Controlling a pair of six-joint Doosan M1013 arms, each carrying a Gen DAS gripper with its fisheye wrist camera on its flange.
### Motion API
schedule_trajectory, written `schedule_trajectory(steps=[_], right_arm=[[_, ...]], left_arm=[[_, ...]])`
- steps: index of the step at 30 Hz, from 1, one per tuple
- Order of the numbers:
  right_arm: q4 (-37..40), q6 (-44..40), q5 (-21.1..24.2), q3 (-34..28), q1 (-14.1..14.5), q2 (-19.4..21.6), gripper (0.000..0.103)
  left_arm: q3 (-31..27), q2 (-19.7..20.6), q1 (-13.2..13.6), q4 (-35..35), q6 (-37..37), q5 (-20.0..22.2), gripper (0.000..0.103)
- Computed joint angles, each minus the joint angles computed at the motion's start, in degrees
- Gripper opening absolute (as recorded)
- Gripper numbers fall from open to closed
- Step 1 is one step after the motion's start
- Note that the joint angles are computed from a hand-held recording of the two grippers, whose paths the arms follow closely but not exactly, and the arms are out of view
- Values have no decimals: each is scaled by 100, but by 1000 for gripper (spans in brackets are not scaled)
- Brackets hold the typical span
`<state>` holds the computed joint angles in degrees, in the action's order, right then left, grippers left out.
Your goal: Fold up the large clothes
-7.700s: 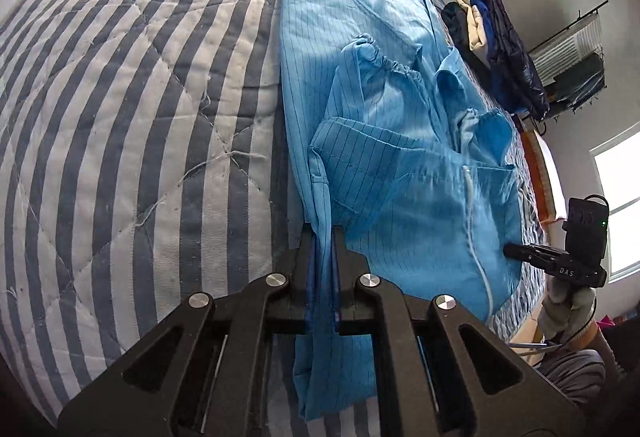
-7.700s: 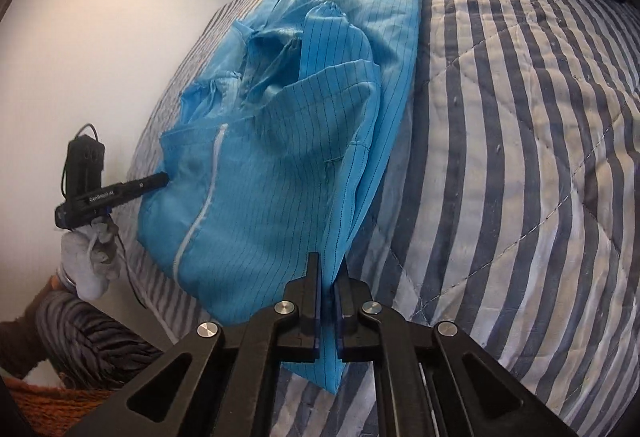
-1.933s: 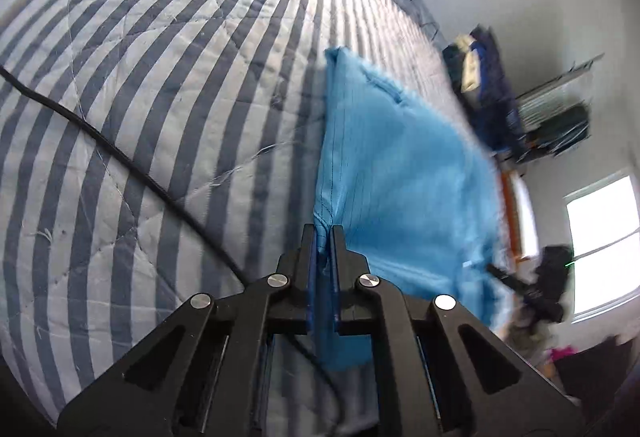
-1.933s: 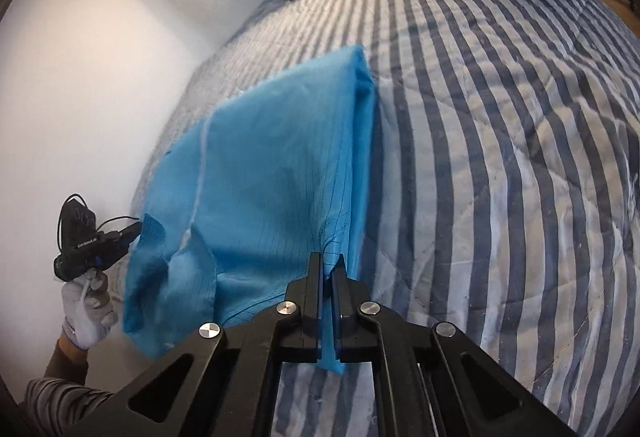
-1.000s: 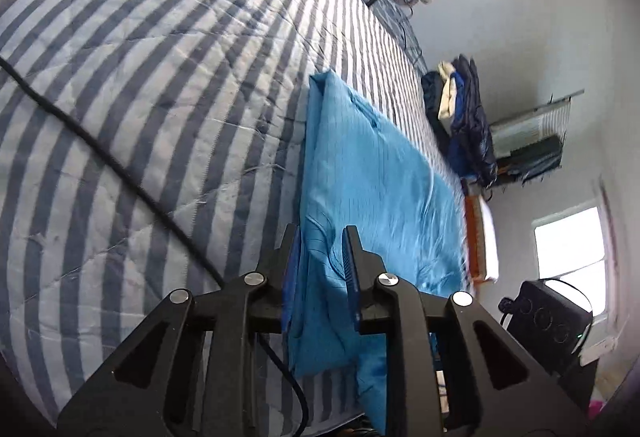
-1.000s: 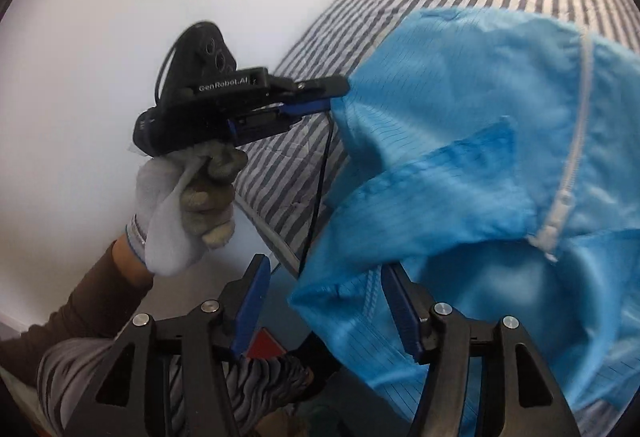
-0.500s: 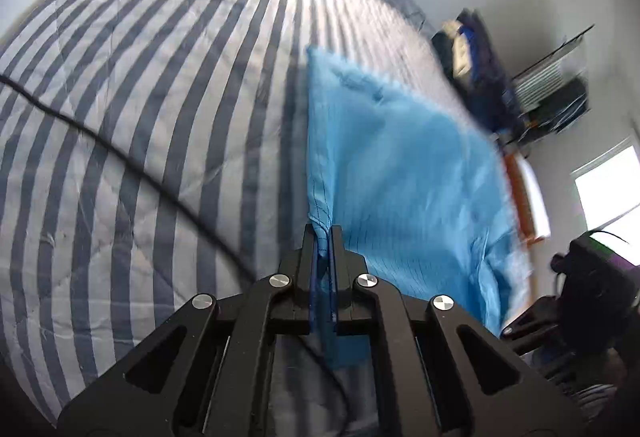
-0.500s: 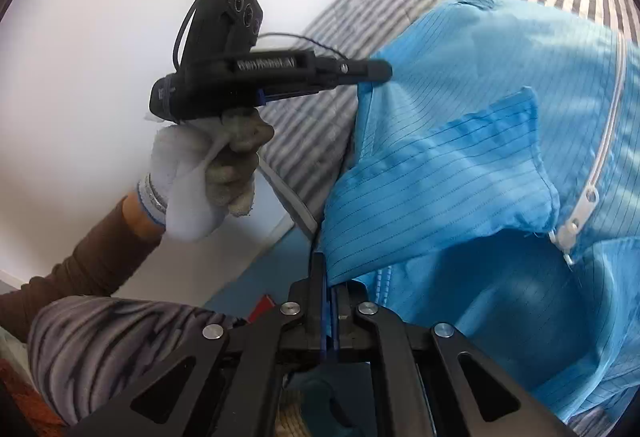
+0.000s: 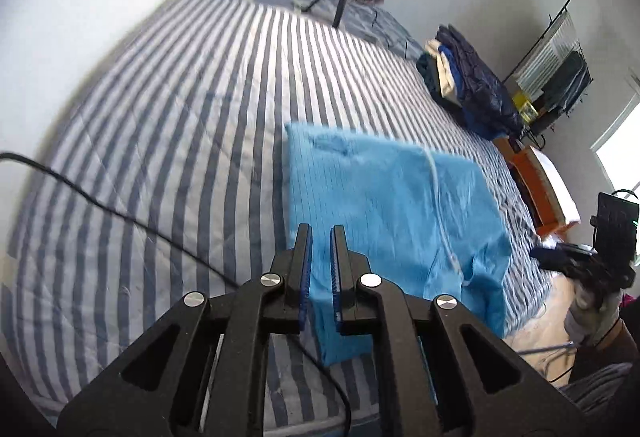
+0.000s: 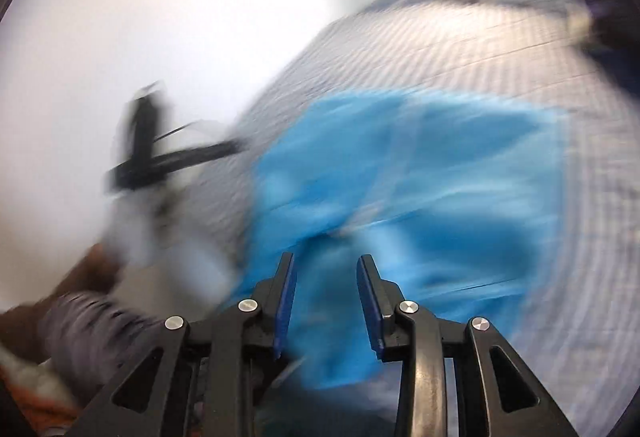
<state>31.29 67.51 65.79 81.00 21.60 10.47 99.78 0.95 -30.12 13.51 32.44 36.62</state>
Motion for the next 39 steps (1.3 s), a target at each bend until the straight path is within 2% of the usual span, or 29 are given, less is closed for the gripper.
schedule_trajectory(steps=[4, 7, 13, 16, 18, 21, 24, 27, 29, 32, 34, 39], right_arm=[[-276, 617, -546, -116, -59, 220, 32], [-1091, 838, -821, -163, 144, 327, 32], [-1600, 1022, -548, 133, 143, 279, 30], [-1711, 893, -465, 320, 203, 200, 30], [-1843, 772, -388, 217, 228, 218, 30], [-1373, 477, -334, 19, 132, 171, 30], [-1144, 39, -668, -262, 138, 200, 33], [-1074, -111, -1151, -539, 225, 385, 37], [-1164, -26, -1108, -802, 290, 602, 36], [-1249, -3, -743, -1280, 387, 1015, 26], [-1333, -78, -697, -1356, 438, 1133, 22], [-1538, 24, -526, -1577, 533, 1490, 21]], left_arm=[[-94, 61, 75, -111, -11, -241, 5], [-229, 262, 144, -538, 461, -274, 5], [-253, 644, 148, -906, 861, 69, 5], [-143, 701, 171, -1175, 1055, 124, 5], [-122, 637, 189, -1189, 1046, 88, 5], [-176, 522, 230, -1079, 955, -55, 5], [-517, 613, 261, -806, 1004, 4, 5], [-887, 809, 278, -585, 1099, 2, 5], [-1199, 1023, 287, -619, 1508, 112, 5], [-1503, 1273, 291, -859, 1979, 268, 5], [-1723, 1498, 298, -1005, 2171, 387, 5], [-2012, 1874, 278, -1086, 2419, 711, 5]])
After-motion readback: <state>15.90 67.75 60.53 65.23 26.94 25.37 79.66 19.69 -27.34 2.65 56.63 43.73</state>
